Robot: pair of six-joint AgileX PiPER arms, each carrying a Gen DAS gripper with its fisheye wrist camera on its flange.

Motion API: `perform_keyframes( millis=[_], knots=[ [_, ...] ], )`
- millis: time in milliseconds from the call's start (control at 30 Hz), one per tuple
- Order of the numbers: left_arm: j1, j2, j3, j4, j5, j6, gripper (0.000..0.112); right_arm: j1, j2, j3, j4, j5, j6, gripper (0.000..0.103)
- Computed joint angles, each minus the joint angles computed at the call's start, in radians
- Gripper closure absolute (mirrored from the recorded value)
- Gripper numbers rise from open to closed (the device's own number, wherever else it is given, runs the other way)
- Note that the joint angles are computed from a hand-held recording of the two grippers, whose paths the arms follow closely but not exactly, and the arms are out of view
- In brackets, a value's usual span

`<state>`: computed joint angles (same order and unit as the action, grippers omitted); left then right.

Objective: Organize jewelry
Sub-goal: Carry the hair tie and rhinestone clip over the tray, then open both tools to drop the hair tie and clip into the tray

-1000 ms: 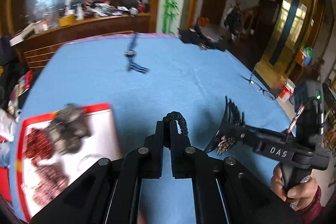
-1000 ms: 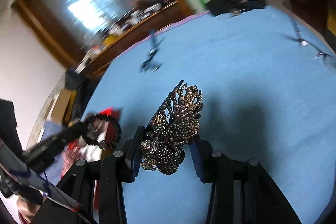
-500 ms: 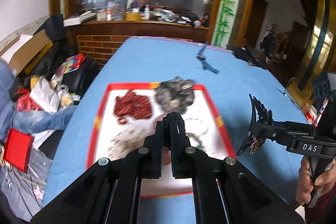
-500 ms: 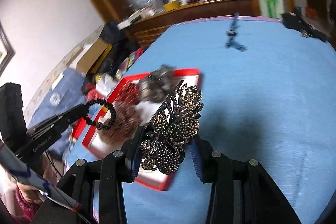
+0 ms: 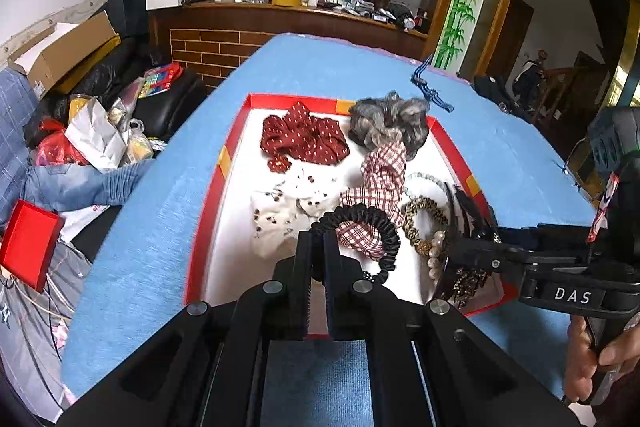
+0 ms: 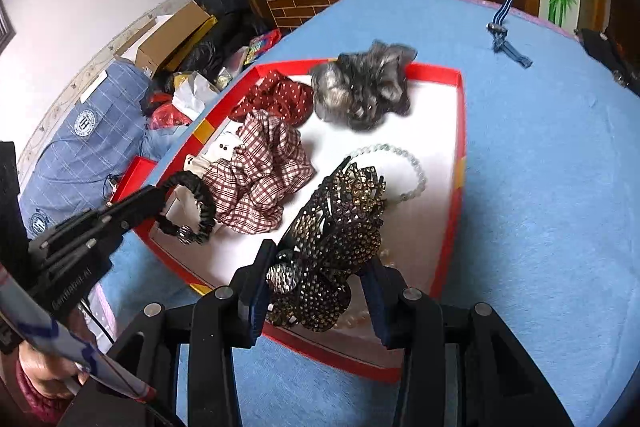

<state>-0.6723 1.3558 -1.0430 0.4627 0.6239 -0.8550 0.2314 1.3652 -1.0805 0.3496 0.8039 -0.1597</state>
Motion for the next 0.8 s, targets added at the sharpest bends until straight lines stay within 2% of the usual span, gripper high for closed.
perform_keyframes(
  millis=[133, 200, 233, 267, 333, 433, 533, 667, 700, 767, 800],
  knots=[
    [-0.064, 0.035, 0.000, 0.152, 0.033, -0.123, 0.106, 0.021, 0.016, -0.014, -0.067, -0.008, 0.071, 0.055],
    [-0.090, 0.043, 0.002, 0.204, 0.044, -0.169, 0.102, 0.007, 0.018, -0.016, -0.049, 0.000, 0.066, 0.050],
    [-0.098, 0.044, 0.003, 0.220, 0.052, -0.184, 0.094, -0.003, 0.014, -0.016, -0.042, 0.005, 0.064, 0.049],
    [-0.115, 0.044, 0.004, 0.253, 0.065, -0.214, 0.079, -0.014, 0.009, -0.018, -0.027, 0.011, 0.053, 0.047],
    [-0.135, 0.036, 0.010, 0.302, 0.079, -0.265, 0.063, -0.029, -0.009, -0.020, -0.002, 0.022, 0.029, 0.045],
    [-0.158, 0.020, 0.001, 0.331, 0.098, -0.294, 0.062, -0.040, -0.049, -0.021, 0.001, 0.026, 0.029, 0.044],
    [-0.204, 0.009, -0.018, 0.367, 0.150, -0.342, 0.058, -0.064, -0.099, -0.017, 0.021, 0.039, 0.023, 0.044],
    [-0.336, -0.005, -0.026, 0.501, 0.293, -0.502, 0.041, -0.069, -0.214, 0.024, -0.012, 0.033, 0.056, 0.042],
    [-0.389, -0.007, -0.027, 0.546, 0.356, -0.559, 0.038, -0.064, -0.246, 0.040, -0.035, 0.024, 0.073, 0.040],
    [-0.494, -0.011, -0.021, 0.608, 0.471, -0.657, 0.020, -0.040, -0.343, 0.092, -0.099, 0.008, 0.135, 0.033],
    [-0.533, -0.012, -0.017, 0.624, 0.516, -0.696, 0.018, -0.016, -0.393, 0.120, -0.154, 0.001, 0.198, 0.029]
  ],
)
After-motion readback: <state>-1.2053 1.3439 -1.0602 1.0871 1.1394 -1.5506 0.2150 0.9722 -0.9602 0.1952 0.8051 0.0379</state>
